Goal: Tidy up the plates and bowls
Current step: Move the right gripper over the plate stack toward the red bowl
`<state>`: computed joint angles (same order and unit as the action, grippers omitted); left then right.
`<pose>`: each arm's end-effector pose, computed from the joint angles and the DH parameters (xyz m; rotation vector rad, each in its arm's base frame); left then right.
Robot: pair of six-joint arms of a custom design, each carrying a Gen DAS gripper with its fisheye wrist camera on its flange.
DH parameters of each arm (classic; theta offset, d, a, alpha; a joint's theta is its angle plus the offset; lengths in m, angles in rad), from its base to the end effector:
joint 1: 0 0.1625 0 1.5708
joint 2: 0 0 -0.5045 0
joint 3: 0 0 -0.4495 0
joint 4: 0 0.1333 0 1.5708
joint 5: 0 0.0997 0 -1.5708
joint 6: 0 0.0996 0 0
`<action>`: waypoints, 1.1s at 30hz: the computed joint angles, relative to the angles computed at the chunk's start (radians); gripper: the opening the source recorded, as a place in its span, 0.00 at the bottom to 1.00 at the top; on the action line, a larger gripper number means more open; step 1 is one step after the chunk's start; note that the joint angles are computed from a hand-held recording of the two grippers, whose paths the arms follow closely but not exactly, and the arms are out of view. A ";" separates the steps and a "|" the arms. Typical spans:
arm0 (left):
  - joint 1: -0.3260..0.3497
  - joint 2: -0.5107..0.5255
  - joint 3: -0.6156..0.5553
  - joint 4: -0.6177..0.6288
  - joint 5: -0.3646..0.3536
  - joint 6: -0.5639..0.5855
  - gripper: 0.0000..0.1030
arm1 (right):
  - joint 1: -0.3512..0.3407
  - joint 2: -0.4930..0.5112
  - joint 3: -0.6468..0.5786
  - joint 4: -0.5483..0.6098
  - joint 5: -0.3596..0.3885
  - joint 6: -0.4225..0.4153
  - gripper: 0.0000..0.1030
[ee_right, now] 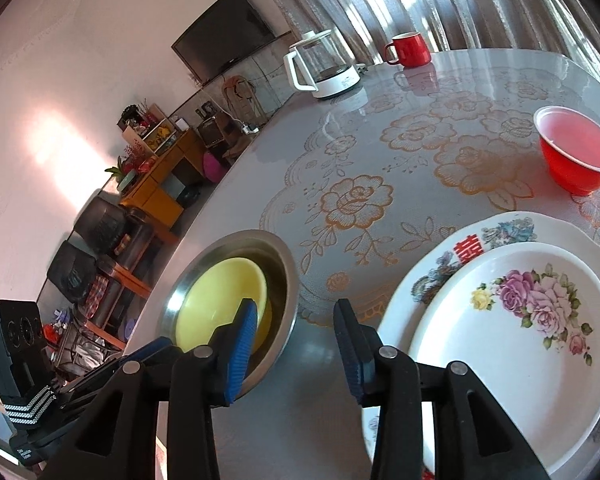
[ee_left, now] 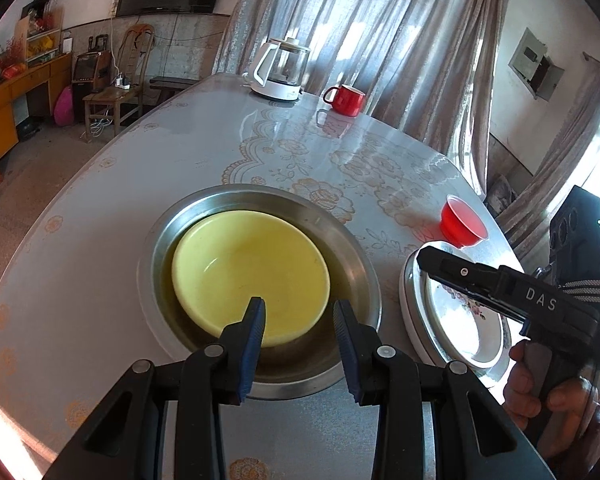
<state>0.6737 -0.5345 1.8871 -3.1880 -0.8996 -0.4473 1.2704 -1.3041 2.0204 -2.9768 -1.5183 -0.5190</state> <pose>-0.3847 -0.5569 -0.0686 0.4707 2.6086 -0.8508 -0.0488 -0.6258 0.3407 0.3272 -2.7426 0.9389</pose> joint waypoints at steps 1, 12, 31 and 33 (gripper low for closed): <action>-0.001 0.002 -0.005 0.006 -0.001 0.005 0.35 | -0.007 -0.004 -0.001 -0.005 0.002 0.008 0.39; -0.012 0.047 -0.095 0.087 -0.038 0.062 0.35 | -0.091 -0.056 -0.022 -0.034 0.024 0.104 0.42; -0.006 0.170 -0.345 0.311 -0.103 0.116 0.37 | -0.217 -0.091 -0.111 -0.076 0.043 0.290 0.43; -0.006 0.186 -0.377 0.324 -0.106 0.127 0.37 | -0.222 -0.083 -0.129 -0.090 0.034 0.303 0.43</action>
<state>0.6681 -0.3485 1.5103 -2.8639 -1.0054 -0.3205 1.0486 -1.3869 1.8917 -3.0663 -1.4847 -0.2165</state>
